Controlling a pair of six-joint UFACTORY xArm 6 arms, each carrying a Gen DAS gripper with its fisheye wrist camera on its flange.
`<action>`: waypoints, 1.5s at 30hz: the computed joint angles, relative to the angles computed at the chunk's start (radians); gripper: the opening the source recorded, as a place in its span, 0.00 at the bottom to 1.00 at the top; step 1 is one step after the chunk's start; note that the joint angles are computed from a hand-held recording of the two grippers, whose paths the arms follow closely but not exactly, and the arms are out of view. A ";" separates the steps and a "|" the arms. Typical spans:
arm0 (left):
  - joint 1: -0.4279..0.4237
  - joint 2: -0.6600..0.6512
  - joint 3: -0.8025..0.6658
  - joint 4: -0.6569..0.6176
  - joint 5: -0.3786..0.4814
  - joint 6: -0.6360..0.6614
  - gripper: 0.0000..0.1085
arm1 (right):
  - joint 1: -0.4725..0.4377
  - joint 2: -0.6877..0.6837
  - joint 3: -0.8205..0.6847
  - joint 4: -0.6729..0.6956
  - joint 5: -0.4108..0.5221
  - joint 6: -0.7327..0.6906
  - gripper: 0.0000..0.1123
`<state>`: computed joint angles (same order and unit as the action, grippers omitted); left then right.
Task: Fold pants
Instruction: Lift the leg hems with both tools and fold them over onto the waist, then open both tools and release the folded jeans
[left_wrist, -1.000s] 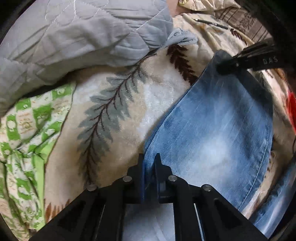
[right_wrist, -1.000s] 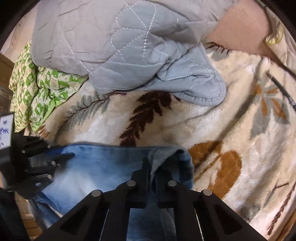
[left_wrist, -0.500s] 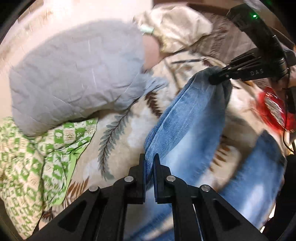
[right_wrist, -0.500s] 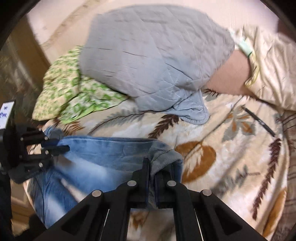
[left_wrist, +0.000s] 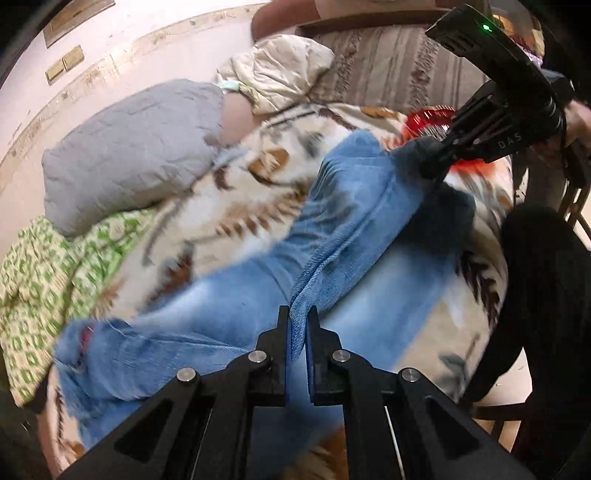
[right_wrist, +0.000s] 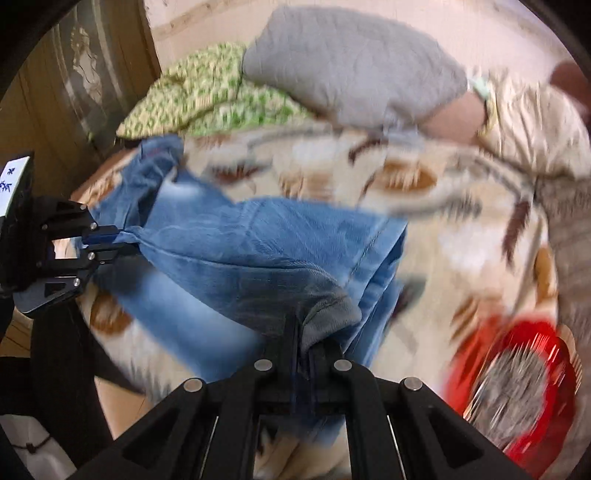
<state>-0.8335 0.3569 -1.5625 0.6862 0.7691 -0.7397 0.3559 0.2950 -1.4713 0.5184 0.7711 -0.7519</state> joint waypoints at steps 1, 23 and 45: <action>-0.008 0.009 0.009 -0.008 0.004 -0.011 0.05 | -0.001 -0.005 0.017 -0.014 0.013 0.021 0.04; 0.013 -0.157 0.215 0.082 -0.092 -0.427 0.82 | -0.037 -0.193 0.232 -0.020 -0.126 0.182 0.79; 0.501 -0.243 0.129 -0.507 0.176 -0.033 0.91 | 0.335 0.232 -0.294 0.244 -0.058 -0.044 0.79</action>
